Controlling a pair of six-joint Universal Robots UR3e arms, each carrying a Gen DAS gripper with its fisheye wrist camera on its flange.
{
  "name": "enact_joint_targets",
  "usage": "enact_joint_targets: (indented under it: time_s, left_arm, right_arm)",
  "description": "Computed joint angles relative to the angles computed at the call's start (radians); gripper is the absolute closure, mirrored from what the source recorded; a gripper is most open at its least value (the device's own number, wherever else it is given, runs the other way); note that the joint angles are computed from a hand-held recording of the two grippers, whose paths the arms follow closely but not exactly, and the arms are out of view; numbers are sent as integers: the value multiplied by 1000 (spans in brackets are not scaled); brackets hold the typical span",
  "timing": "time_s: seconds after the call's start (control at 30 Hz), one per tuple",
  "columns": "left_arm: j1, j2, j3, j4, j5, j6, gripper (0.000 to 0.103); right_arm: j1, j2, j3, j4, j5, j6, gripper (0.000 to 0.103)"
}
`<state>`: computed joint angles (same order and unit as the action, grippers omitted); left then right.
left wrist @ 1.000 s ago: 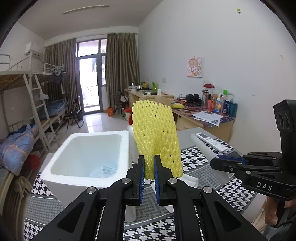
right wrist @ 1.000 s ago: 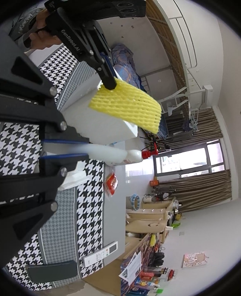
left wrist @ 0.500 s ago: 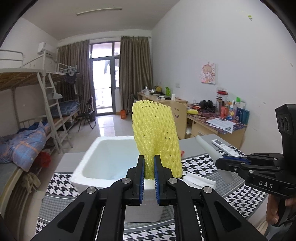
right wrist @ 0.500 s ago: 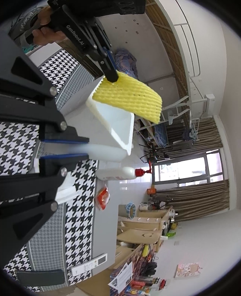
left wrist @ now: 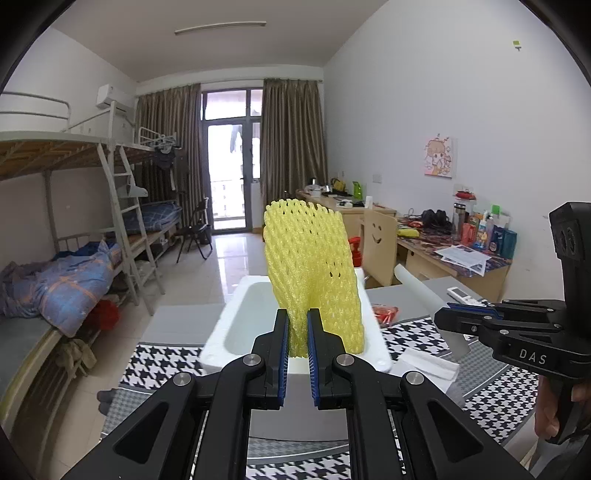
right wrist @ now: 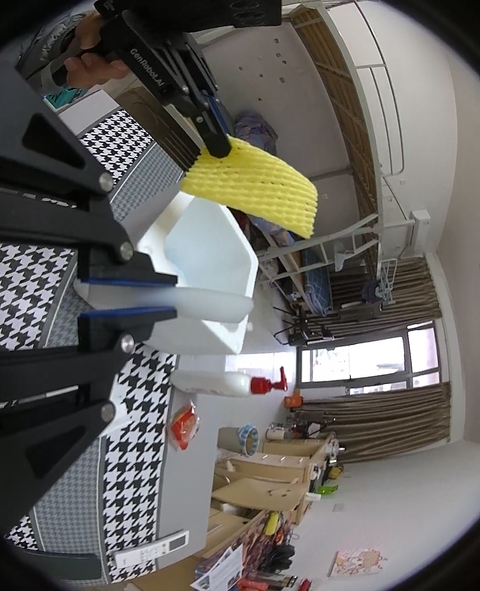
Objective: Organize soft objects
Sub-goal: 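Carry the sponge over the foam box and open the left tool inside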
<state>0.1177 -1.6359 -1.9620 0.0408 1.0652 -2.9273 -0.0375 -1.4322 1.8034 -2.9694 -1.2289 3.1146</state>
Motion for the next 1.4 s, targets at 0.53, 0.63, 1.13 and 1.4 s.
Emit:
enact_joint_targets:
  time_s: [0.53, 0.63, 1.13, 1.4]
  left_arm:
    - [154, 72, -84, 8, -48, 2, 93]
    - [184, 87, -105, 18, -51, 2, 93]
    - [265, 116, -181, 41, -65, 16, 93]
    - [295, 106, -197, 44, -70, 19, 93]
  right_arm:
    - [95, 137, -214, 88, -62, -6, 91]
    - [110, 163, -260, 108, -68, -1, 91]
    - [166, 310, -503, 228, -87, 12, 91]
    - [205, 434, -691, 338, -144, 17, 90]
